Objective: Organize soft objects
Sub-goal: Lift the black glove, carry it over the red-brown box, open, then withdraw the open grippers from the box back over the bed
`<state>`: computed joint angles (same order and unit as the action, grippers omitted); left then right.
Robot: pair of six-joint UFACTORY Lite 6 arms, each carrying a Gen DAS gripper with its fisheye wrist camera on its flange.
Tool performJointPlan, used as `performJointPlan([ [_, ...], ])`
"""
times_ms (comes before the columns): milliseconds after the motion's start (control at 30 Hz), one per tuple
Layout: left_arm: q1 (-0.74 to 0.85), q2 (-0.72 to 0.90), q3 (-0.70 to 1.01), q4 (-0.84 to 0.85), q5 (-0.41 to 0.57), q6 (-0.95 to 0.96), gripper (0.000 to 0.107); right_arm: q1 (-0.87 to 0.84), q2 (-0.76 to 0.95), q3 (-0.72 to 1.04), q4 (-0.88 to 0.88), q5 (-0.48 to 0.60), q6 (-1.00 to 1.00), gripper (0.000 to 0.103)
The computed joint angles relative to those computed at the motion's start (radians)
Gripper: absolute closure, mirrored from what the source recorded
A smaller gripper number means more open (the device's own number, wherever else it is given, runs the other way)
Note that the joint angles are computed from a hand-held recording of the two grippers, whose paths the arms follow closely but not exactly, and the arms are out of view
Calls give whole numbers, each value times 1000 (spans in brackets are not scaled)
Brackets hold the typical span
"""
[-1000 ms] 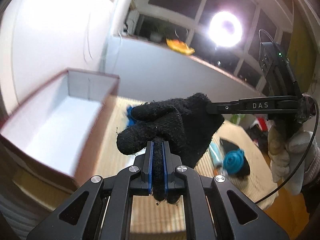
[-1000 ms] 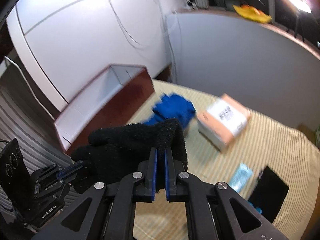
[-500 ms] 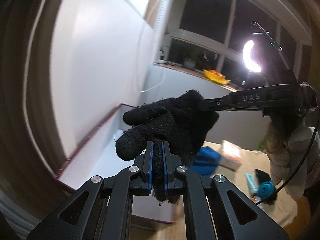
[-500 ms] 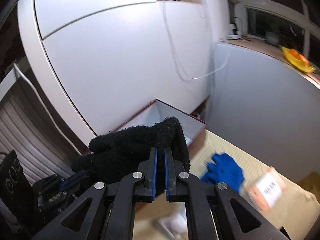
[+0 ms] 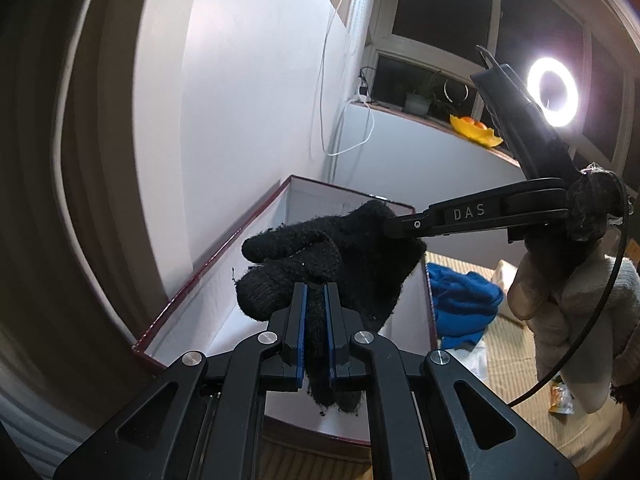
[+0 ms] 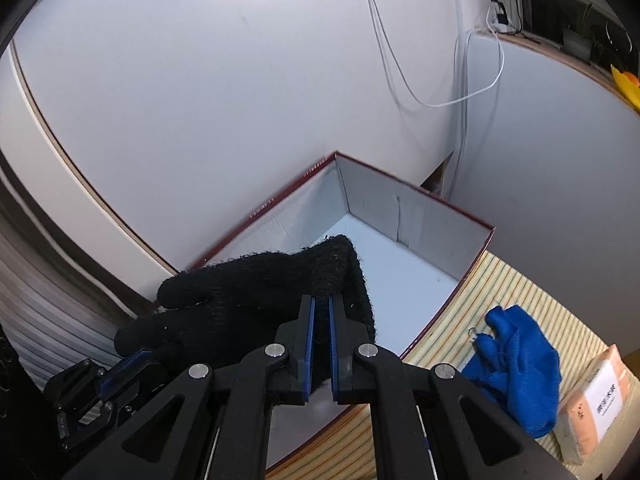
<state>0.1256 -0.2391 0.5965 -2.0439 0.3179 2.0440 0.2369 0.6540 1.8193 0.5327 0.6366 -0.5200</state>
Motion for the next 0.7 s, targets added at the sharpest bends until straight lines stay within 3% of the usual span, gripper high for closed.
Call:
performJointPlan([
  [167, -18, 13, 11, -28, -35, 10, 99, 4, 1, -9, 5, -12, -22, 93],
  [200, -19, 17, 15, -33, -41, 10, 92, 5, -13, -24, 4, -19, -25, 86],
  [267, -3, 8, 6, -22, -35, -10, 81, 3, -34, -51, 25, -32, -49, 59],
  [300, 2, 4, 1, -23, -29, -13, 80, 5, -65, -90, 38, -59, -67, 40],
  [333, 3, -2, -4, -25, -29, -15, 80, 4, -89, -120, 57, -79, -90, 35],
  [467, -13, -27, -20, -40, -41, -12, 80, -9, -136, -169, 71, -84, -110, 35],
  [700, -13, -123, -68, 92, 8, -155, 80, -117, -360, -404, 211, -84, -254, 35],
])
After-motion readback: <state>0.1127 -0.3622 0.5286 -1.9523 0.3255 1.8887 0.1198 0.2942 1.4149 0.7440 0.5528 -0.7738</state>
